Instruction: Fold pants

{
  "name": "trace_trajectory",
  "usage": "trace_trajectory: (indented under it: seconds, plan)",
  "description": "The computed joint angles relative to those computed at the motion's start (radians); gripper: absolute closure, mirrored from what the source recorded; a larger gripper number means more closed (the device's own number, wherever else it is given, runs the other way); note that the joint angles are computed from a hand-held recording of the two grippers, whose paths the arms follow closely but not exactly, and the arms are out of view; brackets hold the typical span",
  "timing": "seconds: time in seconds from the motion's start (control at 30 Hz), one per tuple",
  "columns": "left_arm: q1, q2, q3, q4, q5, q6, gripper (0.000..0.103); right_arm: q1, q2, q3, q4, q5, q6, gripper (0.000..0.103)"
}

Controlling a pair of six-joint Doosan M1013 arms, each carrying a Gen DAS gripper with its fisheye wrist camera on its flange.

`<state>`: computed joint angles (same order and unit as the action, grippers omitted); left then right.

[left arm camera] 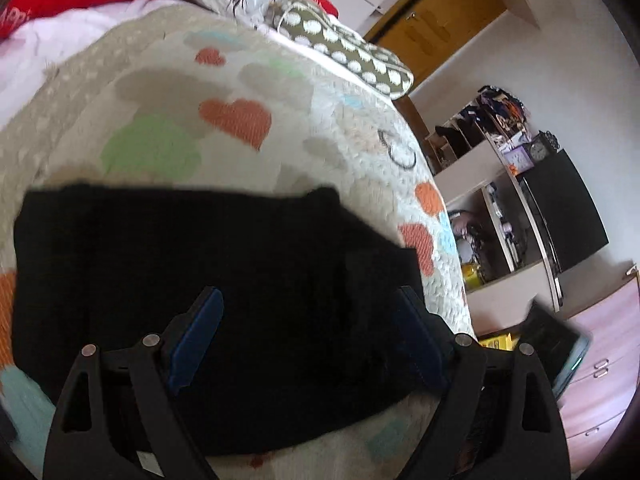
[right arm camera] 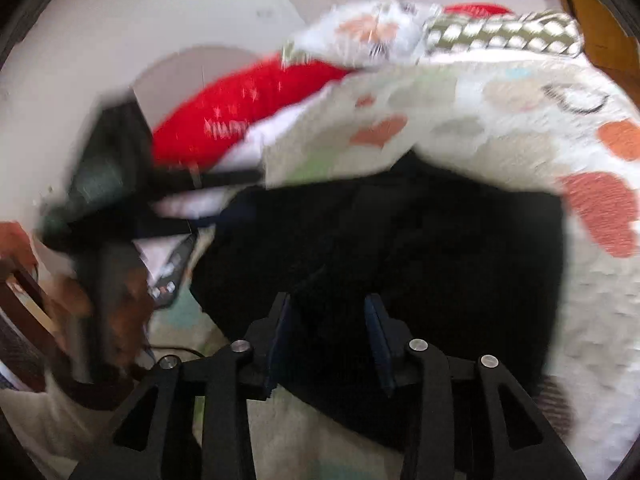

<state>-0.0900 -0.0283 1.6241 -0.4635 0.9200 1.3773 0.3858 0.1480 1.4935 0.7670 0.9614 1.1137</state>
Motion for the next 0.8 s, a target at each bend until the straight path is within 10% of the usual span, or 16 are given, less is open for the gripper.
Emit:
trace_trajectory:
  seconds: [0.37,0.8]
  plan:
    - [-0.154,0.059,-0.029,0.248,0.025,-0.141,0.016,0.005,0.082,-0.075,-0.321,-0.101,0.203,0.074]
    - [-0.161,0.001,0.031,0.402,0.012,-0.287,0.018,0.035,0.108,-0.134,-0.310,-0.082,0.098,0.070]
